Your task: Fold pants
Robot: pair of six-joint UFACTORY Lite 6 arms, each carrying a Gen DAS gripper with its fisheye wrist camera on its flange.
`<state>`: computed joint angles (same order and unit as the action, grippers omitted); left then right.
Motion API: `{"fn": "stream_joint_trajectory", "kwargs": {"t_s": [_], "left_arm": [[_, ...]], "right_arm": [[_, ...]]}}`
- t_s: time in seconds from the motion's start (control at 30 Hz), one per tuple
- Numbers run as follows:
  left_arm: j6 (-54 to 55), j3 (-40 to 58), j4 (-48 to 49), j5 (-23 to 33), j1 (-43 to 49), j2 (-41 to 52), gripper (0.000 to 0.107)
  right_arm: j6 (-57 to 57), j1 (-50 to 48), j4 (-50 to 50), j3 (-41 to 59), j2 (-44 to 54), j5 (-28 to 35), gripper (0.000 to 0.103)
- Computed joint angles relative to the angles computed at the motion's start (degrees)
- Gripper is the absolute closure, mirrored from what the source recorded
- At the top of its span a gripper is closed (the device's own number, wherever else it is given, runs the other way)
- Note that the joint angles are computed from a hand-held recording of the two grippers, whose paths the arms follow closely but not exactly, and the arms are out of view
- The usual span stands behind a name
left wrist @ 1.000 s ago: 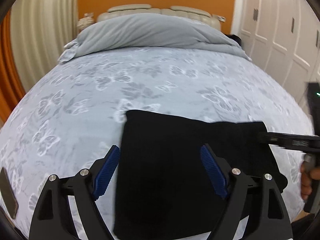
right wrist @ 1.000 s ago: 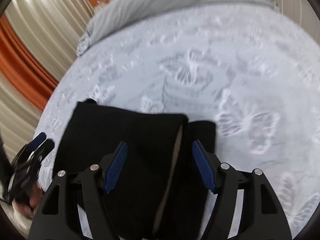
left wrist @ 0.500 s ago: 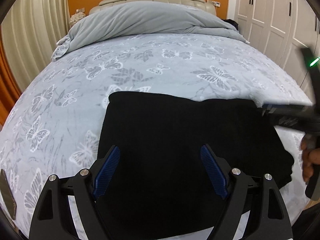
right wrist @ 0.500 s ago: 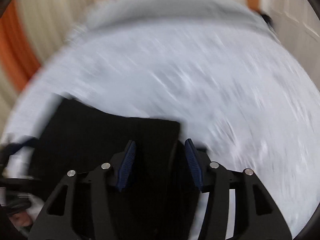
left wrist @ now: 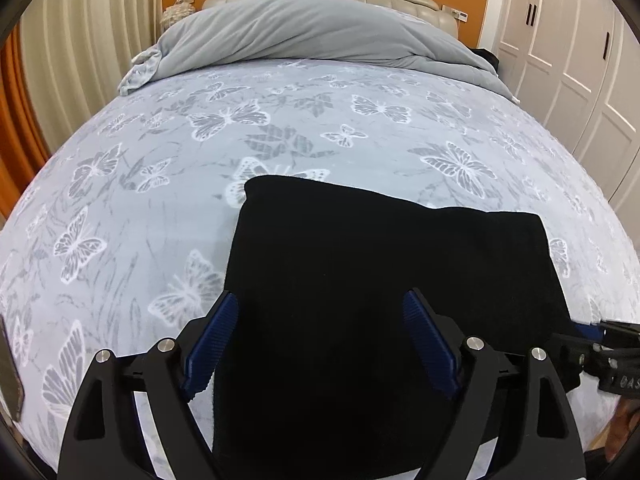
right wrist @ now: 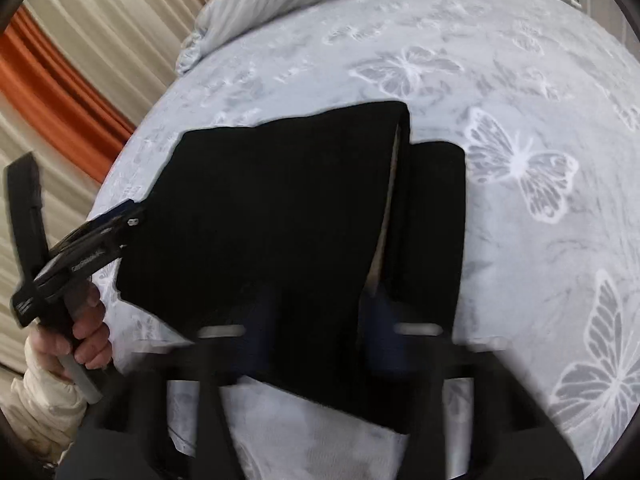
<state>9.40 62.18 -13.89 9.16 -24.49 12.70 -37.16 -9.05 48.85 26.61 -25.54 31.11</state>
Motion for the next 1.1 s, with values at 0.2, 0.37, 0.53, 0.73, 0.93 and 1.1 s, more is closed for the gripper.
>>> {"fn": "stream_joint_trajectory", "kwargs": {"t_s": [0.2,0.37,0.53,0.73,0.93,1.1], "left_arm": [[10.9,-1.3,-9.7,0.2,0.1,-0.8,0.023],[16.5,-0.4,-15.0,2.2,0.7,-0.4,0.023],[19.4,-0.9,-18.0,3.1,1.0,-0.9,0.021],[17.9,-1.8,-15.8,2.4,0.3,-1.5,0.021],[21.8,-1.6,-19.6,3.7,1.7,-1.5,0.021],[22.3,-2.3,-19.3,3.6,0.5,-2.3,0.021]], "right_arm": [[-1.5,-3.1,-3.5,2.4,4.7,3.0,0.083],[-6.6,-10.4,1.3,3.2,2.5,8.7,0.077],[-7.2,-12.6,0.0,5.2,7.4,3.0,0.081],[-2.2,-5.7,-6.8,6.5,6.8,-0.6,0.082],[1.3,-9.1,-14.0,5.8,5.9,0.0,0.082],[1.7,2.3,-10.5,5.0,6.1,-2.9,0.082]]}}
